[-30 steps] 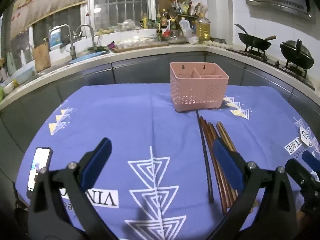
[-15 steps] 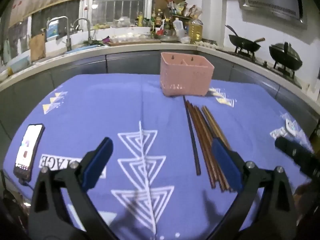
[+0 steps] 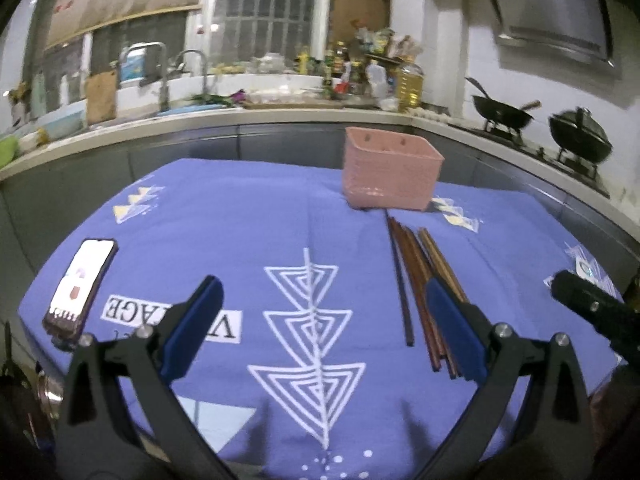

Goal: Organize utensils
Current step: 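Move both tools toward the row of chopsticks on the cloth, then lower both open tools over the chopstick row, aligning fingers with single chopsticks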

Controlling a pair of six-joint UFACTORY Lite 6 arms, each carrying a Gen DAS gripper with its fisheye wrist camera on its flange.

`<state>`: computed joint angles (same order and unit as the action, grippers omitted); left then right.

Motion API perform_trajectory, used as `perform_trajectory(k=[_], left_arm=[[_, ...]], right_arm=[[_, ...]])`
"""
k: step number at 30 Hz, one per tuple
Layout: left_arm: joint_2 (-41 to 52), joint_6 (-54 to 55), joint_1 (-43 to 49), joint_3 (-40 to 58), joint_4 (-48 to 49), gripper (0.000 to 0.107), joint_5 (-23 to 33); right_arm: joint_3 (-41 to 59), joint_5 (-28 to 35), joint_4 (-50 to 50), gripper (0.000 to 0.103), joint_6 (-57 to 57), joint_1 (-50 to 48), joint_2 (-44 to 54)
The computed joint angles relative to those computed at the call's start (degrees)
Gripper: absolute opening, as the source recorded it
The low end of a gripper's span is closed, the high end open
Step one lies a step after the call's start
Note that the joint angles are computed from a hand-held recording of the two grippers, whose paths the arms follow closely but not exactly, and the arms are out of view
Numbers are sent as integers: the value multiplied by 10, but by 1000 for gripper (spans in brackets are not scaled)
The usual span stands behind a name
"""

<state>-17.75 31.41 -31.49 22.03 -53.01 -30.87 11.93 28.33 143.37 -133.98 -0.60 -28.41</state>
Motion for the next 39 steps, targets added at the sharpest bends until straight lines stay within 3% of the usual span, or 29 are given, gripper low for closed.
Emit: perform_trajectory(k=[5, 11, 14, 16, 18, 20, 30, 33, 39], left_arm=[[-7, 2, 7, 13, 21, 97, 1], [61, 87, 59, 144, 21, 97, 53], [104, 127, 104, 234, 1, 94, 100], [121, 68, 142, 284, 58, 89, 155], [132, 52, 153, 309, 70, 88, 171], [142, 58, 149, 321, 64, 88, 163], [185, 127, 90, 313, 3, 86, 84], [196, 140, 80, 317, -5, 83, 72], [216, 178, 69, 333, -49, 83, 51]], right_arm=[[0, -9, 3, 100, -1, 5, -9], [64, -47, 123, 95, -157, 29, -13], [133, -47, 47, 75, -104, -11, -1], [170, -45, -10, 58, -56, -38, 13], [191, -40, -53, 48, -19, -61, 20], [198, -32, -74, 43, -3, -76, 20], [190, -20, -37, 40, -52, -68, 33], [189, -17, -44, 35, -47, -63, 46], [188, -6, -30, 35, -56, -61, 54]])
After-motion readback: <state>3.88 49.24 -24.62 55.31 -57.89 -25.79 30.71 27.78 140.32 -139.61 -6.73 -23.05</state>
